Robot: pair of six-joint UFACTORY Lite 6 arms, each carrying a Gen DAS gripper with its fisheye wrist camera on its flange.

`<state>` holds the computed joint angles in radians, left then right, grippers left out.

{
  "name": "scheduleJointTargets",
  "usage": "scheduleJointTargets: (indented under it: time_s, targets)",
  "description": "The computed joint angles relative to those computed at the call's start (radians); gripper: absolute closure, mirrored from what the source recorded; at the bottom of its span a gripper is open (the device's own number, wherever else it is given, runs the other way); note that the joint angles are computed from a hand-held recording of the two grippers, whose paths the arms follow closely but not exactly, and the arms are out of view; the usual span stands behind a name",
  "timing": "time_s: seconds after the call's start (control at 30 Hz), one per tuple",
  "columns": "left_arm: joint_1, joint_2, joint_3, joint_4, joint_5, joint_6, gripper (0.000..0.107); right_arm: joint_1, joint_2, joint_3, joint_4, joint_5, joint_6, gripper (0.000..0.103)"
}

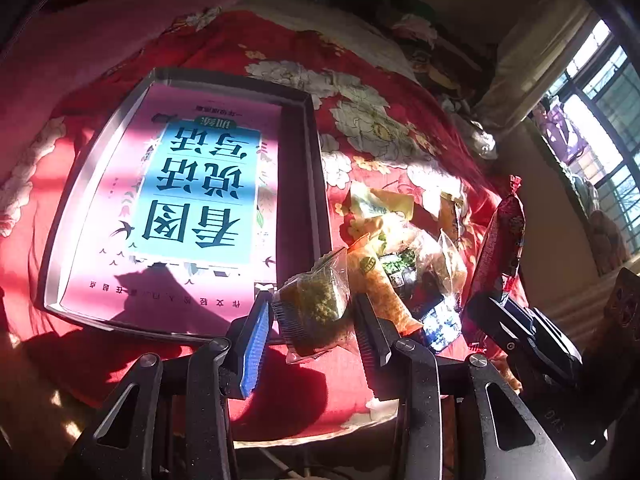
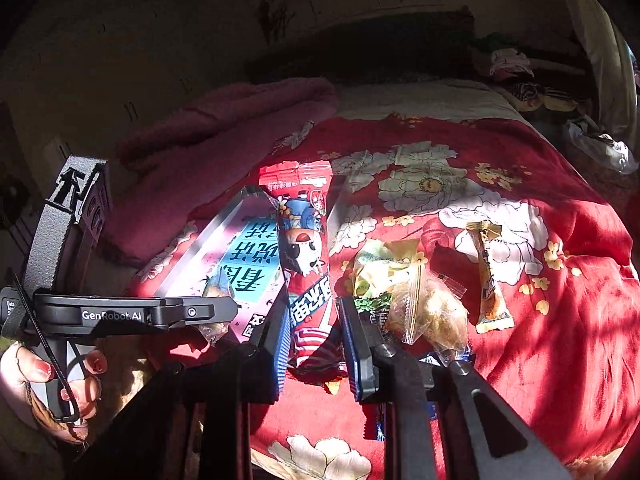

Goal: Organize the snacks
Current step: 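Carry the candy bar with the right gripper while the left carries the packet over the tray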

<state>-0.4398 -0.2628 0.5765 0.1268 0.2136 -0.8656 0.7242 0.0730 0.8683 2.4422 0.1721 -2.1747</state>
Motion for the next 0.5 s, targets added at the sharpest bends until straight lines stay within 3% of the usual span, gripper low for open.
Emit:
scheduleJointTargets:
  time_s: [0.13,0.5]
  targets:
    - [0.057,-0.058,-0.045,0.021,0.014,0.009,0.065,0.047,0.031,0.04,0.045,-0.02,-0.04,0.079]
    - [0.197,-0.162,-0.122,0.076,0.058,0.042,0.065,0.124,0.162,0.204,-0.136,-0.043,0.17,0.079]
